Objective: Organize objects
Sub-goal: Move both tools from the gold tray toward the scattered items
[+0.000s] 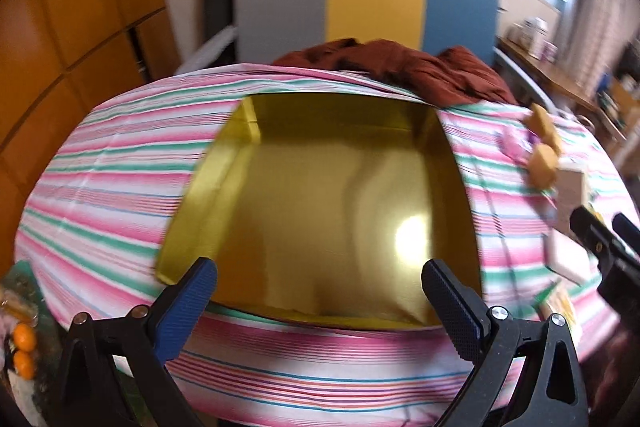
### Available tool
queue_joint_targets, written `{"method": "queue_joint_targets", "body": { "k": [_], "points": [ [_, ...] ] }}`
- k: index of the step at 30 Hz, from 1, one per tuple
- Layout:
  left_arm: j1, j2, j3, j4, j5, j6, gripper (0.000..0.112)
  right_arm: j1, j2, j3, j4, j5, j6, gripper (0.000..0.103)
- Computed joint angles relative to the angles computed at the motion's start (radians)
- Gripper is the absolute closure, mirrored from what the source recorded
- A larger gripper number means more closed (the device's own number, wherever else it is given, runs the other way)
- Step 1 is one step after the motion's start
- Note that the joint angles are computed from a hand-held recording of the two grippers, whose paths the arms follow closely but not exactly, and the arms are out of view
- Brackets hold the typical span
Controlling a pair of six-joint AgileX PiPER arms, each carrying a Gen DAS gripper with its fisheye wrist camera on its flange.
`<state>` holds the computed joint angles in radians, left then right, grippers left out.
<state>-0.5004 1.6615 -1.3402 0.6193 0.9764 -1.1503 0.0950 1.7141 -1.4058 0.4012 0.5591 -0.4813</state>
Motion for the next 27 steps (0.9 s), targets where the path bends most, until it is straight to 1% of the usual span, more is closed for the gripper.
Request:
{"method": "queue_joint_targets", "body": {
  "k": [3, 4, 6, 8, 9, 10, 11, 13, 15, 16, 17, 18, 19, 20, 22, 24, 26, 27],
  "points": [
    [-0.031, 0.025, -0.019, -0.032, -0.05, 0.038, 0.01, -0.1, 0.009, 0.006, 0.148, 0.027, -0.182, 0.01],
    [-0.034, 0.036, -0.032, -0.055, -0.062, 0.062, 0.01, -0.133, 0.02, -0.002, 0.19, 0.05, -0.236, 0.013],
    [-0.043, 0.058, -0.059, -0.096, -0.083, 0.1, 0.01, -0.217, 0.061, -0.044, 0.249, 0.132, -0.32, 0.015],
    [-0.054, 0.084, -0.091, -0.13, -0.099, 0.134, 0.01, -0.273, 0.092, -0.075, 0.26, 0.187, -0.358, 0.016],
    [-0.059, 0.095, -0.103, -0.151, -0.111, 0.157, 0.01, -0.311, 0.113, -0.097, 0.258, 0.226, -0.387, 0.017],
    [-0.064, 0.112, -0.12, -0.18, -0.126, 0.179, 0.01, -0.33, 0.123, -0.104, 0.257, 0.244, -0.41, 0.02],
    [-0.066, 0.125, -0.134, -0.207, -0.138, 0.2, 0.01, -0.346, 0.128, -0.105, 0.252, 0.249, -0.435, 0.02],
    [-0.071, 0.156, -0.171, -0.28, -0.161, 0.257, 0.01, -0.369, 0.131, -0.086, 0.224, 0.222, -0.494, 0.021],
    [-0.078, 0.188, -0.217, -0.347, -0.168, 0.309, 0.01, -0.401, 0.165, -0.114, 0.212, 0.295, -0.559, 0.023],
    [-0.082, 0.212, -0.246, -0.38, -0.165, 0.335, 0.01, -0.424, 0.192, -0.145, 0.221, 0.378, -0.597, 0.024],
    [-0.087, 0.23, -0.269, -0.402, -0.161, 0.354, 0.01, -0.436, 0.205, -0.161, 0.224, 0.422, -0.616, 0.026],
    [-0.092, 0.251, -0.298, -0.42, -0.149, 0.371, 0.01, -0.449, 0.216, -0.166, 0.227, 0.473, -0.653, 0.029],
    [-0.095, 0.273, -0.328, -0.441, -0.132, 0.383, 0.01, -0.449, 0.214, -0.152, 0.219, 0.486, -0.674, 0.034],
    [-0.094, 0.284, -0.337, -0.465, -0.132, 0.397, 0.01, -0.448, 0.208, -0.129, 0.208, 0.496, -0.701, 0.037],
    [-0.099, 0.297, -0.348, -0.484, -0.135, 0.393, 0.01, -0.444, 0.205, -0.092, 0.198, 0.511, -0.723, 0.05],
    [-0.107, 0.302, -0.353, -0.468, -0.13, 0.369, 0.01, -0.436, 0.208, -0.053, 0.231, 0.522, -0.744, 0.055],
    [-0.115, 0.301, -0.354, -0.435, -0.124, 0.325, 0.01, -0.426, 0.219, -0.052, 0.26, 0.538, -0.736, 0.055],
    [-0.117, 0.299, -0.347, -0.426, -0.13, 0.312, 0.01, -0.418, 0.233, -0.054, 0.294, 0.565, -0.737, 0.055]
  ]
}}
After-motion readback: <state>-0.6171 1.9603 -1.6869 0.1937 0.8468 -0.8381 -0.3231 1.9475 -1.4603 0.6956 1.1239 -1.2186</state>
